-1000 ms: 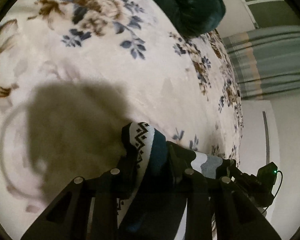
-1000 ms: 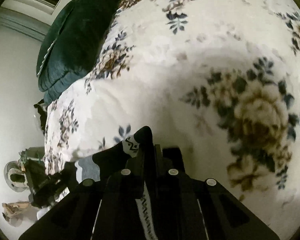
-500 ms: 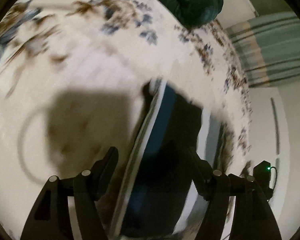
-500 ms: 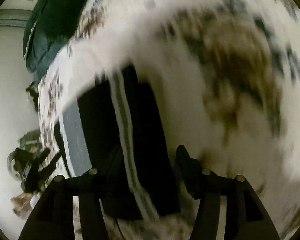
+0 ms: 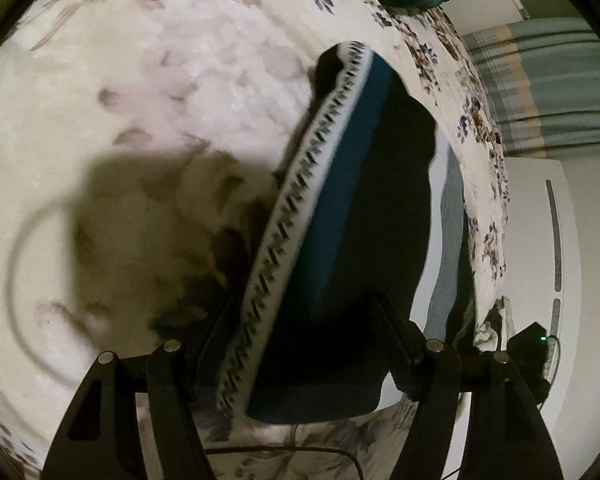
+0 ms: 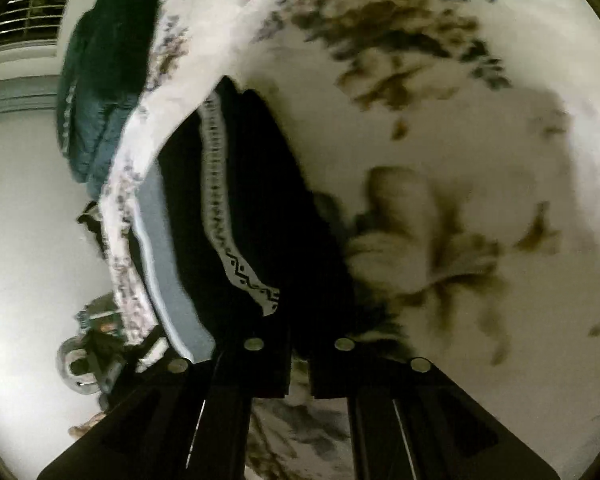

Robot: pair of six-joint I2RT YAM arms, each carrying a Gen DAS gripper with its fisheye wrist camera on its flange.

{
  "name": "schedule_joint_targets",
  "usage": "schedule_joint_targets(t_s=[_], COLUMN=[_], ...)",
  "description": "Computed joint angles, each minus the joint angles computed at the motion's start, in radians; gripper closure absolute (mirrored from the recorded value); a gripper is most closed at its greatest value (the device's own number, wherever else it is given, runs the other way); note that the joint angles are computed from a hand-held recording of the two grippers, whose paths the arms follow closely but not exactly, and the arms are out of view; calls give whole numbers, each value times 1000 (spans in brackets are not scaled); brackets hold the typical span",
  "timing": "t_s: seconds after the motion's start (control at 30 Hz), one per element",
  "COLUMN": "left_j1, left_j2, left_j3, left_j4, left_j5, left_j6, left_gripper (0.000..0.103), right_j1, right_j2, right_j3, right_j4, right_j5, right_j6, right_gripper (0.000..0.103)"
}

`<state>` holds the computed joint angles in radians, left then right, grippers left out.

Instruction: Fold small clothes

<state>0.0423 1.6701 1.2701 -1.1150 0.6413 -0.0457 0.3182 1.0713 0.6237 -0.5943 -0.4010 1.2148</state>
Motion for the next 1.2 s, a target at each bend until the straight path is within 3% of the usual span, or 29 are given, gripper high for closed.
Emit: schedule_joint_targets(t_s=[0.1, 0.17, 0.2, 0.27, 0.33, 0.53, 0.7, 0.8, 0.83, 0.87, 0.9, 1.0, 1.07, 1.2], left_j1=[-1, 4, 5, 2, -10, -46, -53, -79, -85, -95, -98, -109, -119, -173], left_j2=[17, 35, 51, 93, 142, 303, 319, 304, 291, 286, 284, 295, 327, 464], left_j3=[30, 56, 72, 105, 131, 209, 213, 229, 233, 250, 263, 348, 435, 716], left_j4=[-7, -11, -10, 0, 4, 20, 96, 120, 130, 119, 108, 51, 0, -120], left_j5=[-12, -15, -4, 31, 68, 153, 234, 233, 218, 201, 191, 186, 185, 184], left_j6=[2, 9, 14, 23, 39, 37, -15, -38, -45, -35, -21, -1, 14, 25], left_gripper=[36, 35, 28, 23, 21, 10, 11, 66, 70, 71, 73, 74, 74, 75], right_j1=[-13, -41, -76, -128, -209, -242, -189, -159, -147, -150, -144, -102, -107, -170], right_j2=[121, 160, 155, 124, 141, 559, 680, 684, 676, 647, 630, 518, 460, 355], right_j3=[15, 25, 30, 23, -3, 62, 134, 128, 122, 84, 61, 60, 44, 83], right_j4=[8, 29, 36, 64, 149, 400, 487, 546, 553, 570, 623, 555, 537, 394], right_j5=[-65, -111, -138, -160, -233, -455, -530, -525, -507, -508, -498, -358, -336, -310], right_j6=[-79, -111, -140, -172, -224, -368, -376, -338, -326, -319, -270, -271, -244, -299], right_gripper=[97, 88, 82, 33, 18, 18, 17, 23, 43, 71, 72, 77, 78, 78])
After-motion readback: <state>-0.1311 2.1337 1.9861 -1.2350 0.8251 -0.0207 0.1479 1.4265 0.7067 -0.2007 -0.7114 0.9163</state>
